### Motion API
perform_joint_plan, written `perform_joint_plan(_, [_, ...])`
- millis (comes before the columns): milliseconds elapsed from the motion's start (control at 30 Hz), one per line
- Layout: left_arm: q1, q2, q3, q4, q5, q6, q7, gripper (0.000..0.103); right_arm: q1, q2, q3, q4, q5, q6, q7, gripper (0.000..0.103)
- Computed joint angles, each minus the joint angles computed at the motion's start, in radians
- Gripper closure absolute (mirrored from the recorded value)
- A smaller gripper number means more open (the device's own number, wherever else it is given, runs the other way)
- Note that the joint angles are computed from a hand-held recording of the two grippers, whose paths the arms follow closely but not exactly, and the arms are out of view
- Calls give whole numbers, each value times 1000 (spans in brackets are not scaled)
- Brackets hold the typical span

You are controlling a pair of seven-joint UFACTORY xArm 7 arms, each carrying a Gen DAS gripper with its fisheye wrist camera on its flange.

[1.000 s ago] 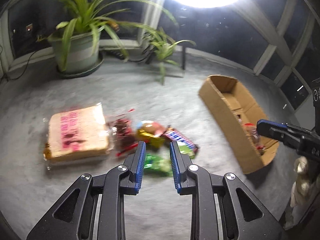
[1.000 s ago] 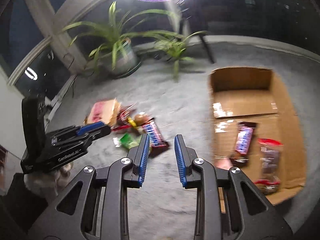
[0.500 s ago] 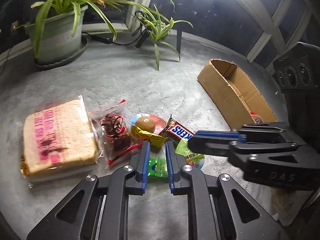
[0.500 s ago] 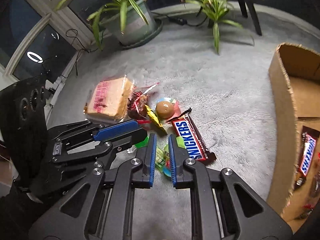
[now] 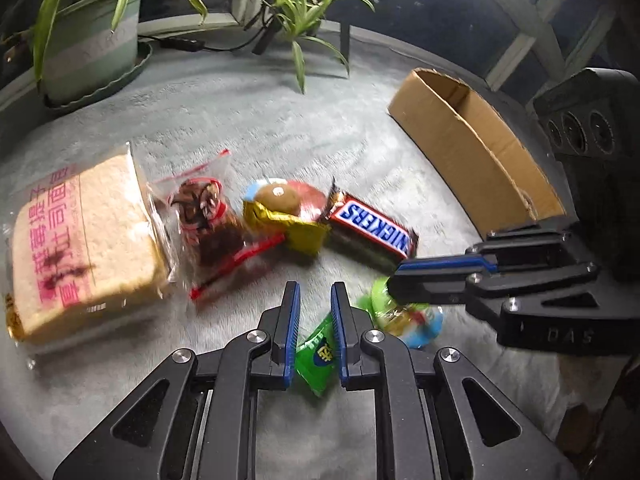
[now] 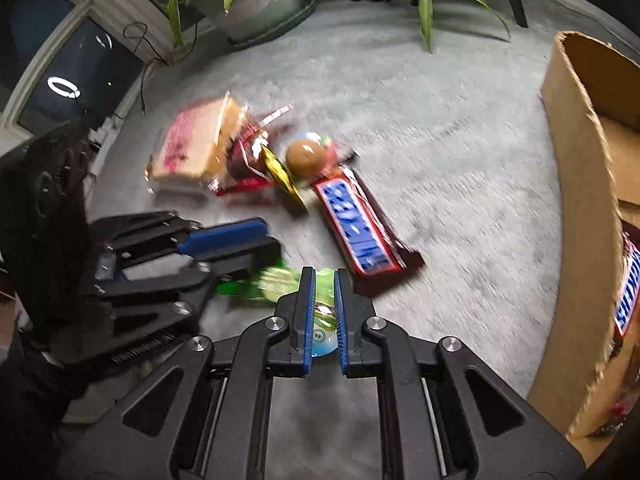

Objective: Organize snacks

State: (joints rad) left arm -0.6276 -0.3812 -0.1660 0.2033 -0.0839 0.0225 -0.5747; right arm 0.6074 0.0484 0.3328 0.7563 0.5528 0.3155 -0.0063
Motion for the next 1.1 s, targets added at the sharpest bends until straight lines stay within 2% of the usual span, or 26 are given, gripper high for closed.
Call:
perform_joint_plan(67, [-13, -22, -2, -11, -2, 14, -2, 89, 3, -22, -7, -26, -54, -1, 43, 94])
perform_joint_plan(267, [-44, -70, -32, -38, -12, 36, -43, 89, 23, -83, -14, -86, -71, -34, 52, 94])
perform_joint_plan(300, [-25, -89, -61, -45, -3, 44, -64, 89, 33, -101, -16, -99, -43, -42, 28, 91])
perform_joint_plan(333, [-6, -106, -87, -50, 7, 48, -85, 89, 43, -116, -18, -110, -29, -52, 17, 83])
perform_joint_plan(367, [3, -121, -99, -56, 15, 53, -101, 89, 49, -128, -17, -121, -47, -65, 28, 78])
perform_joint_plan(433, [13, -174, -124, -72, 33, 68, -134, 88, 57, -139, -16, -131, -99, -79, 60, 58])
perform_joint_plan(467, [16, -194, -136, -75, 46, 83, -145, 88, 63, -137, -18, -130, -119, -80, 63, 56])
perform_joint_plan(500, [21, -214, -153, -74, 63, 108, -155, 83, 62, -134, -19, -127, -148, -72, 78, 56])
perform_joint_plan(533, [29, -229, -174, -70, 82, 134, -166, 73, 52, -124, -12, -121, -215, -66, 127, 56])
perform_joint_plan(567, [30, -229, -179, -64, 96, 149, -170, 71, 48, -114, -6, -117, -264, -71, 169, 56])
perform_joint_plan(600, [28, -228, -182, -61, 108, 160, -174, 70, 44, -101, -5, -109, -308, -67, 200, 56])
perform_joint_plan(700, [47, -214, -206, -54, 142, 174, -202, 70, 52, -80, -9, -99, -321, -72, 210, 56])
perform_joint_plan(833, [96, -191, -243, -51, 191, 163, -248, 71, 42, -50, -9, -81, -452, -59, 312, 56])
perform_joint_plan(1067, [155, -150, -284, -39, 287, 154, -271, 71, 39, -43, -9, -83, -470, -69, 324, 57])
perform_joint_plan(1100, [160, -143, -283, -36, 297, 151, -269, 71, 40, -34, -9, -76, -482, -70, 331, 60])
